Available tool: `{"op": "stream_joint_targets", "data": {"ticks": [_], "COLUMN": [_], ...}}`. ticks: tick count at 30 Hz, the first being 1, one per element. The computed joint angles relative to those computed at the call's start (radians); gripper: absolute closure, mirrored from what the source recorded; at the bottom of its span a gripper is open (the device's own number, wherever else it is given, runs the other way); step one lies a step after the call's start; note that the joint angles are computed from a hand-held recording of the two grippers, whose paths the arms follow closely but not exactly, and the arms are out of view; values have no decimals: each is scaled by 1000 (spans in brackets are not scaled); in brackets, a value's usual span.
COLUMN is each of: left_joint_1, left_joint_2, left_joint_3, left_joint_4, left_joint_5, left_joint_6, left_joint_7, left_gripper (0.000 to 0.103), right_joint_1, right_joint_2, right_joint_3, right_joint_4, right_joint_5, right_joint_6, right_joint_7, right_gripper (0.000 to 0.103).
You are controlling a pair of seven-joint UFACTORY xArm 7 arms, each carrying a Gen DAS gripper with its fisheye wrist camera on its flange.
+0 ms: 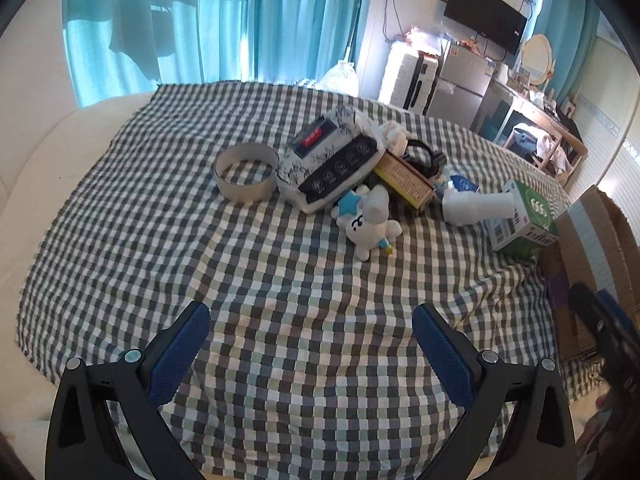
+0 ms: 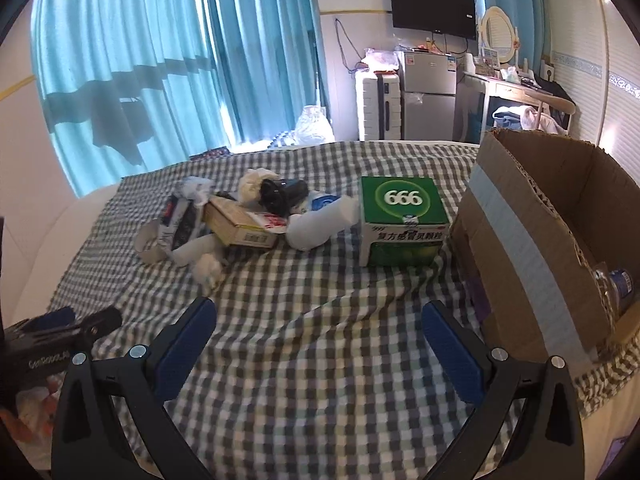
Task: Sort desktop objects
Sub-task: 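Grasp the green medicine box with the right gripper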
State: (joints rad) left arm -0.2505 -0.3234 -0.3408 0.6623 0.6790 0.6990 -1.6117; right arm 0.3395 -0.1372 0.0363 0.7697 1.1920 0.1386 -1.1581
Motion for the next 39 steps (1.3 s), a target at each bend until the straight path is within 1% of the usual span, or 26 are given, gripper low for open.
{"op": "stream_joint_targets", "data": {"ticks": [2,3,5,9,10,12,14,16,18,20,21,22,24,25,26,27,29,30,32,33,36,39], "left_joint_1": [7,9,11,12,11,6,-1,-11,-22,-36,-43,-51,-65,-70,-75,-80,-90,-92,-99,-101,-106,-104], "left_joint_2": [31,50,80,144,159,191,223,250,277,307,318,332,353,361,367,372,381,388,388,386,383,378], "left_joint_3": [9,16,30,62,70,85,99,111,126,138,145,151,163,170,176,182,189,193,199,200,203,205], "left_joint_4": [-1,2,8,33,39,57,80,104,130,164,176,191,214,219,222,224,225,226,217,213,207,199], "left_joint_5": [8,10,19,43,50,57,71,98,120,140,147,151,151,146,140,137,132,127,108,103,102,97], "left_joint_6": [-27,-39,-55,-91,-100,-109,-113,-118,-135,-135,-139,-140,-143,-153,-159,-162,-163,-167,-171,-173,-174,-183], "left_joint_7": [0,5,13,23,26,36,41,31,36,43,49,57,70,79,88,93,94,96,103,105,108,104], "left_gripper": [0,0,0,0,0,0,0,0,0,0,0,0,0,0,0,0,0,0,0,0,0,0], "right_joint_1": [-9,-24,-56,-108,-113,-124,-119,-97,-96,-57,4,46,57,89,133,157,148,157,198,226,282,326], "right_joint_2": [55,81,130,232,259,309,350,398,434,462,476,485,501,509,516,522,533,542,570,587,620,626], "right_joint_3": [-3,2,13,47,51,63,63,31,31,-10,-77,-122,-137,-175,-229,-259,-258,-271,-326,-362,-437,-494], "right_joint_4": [49,73,124,222,243,287,312,350,375,389,388,387,392,392,392,393,394,399,423,445,504,518], "right_joint_5": [4,-21,-33,-112,-164,-228,-298,-407,-464,-559,-635,-687,-746,-788,-839,-874,-915,-935,-979,-1004,-1071,-1135], "right_joint_6": [-12,-9,9,3,-5,-12,-54,-56,-70,-81,-103,-118,-127,-132,-130,-129,-142,-149,-139,-116,-47,-38], "right_joint_7": [3,35,65,135,175,220,288,386,426,500,564,603,614,634,655,670,674,687,728,754,825,893], "right_gripper": [0,0,0,0,0,0,0,0,0,0,0,0,0,0,0,0,0,0,0,0,0,0]}}
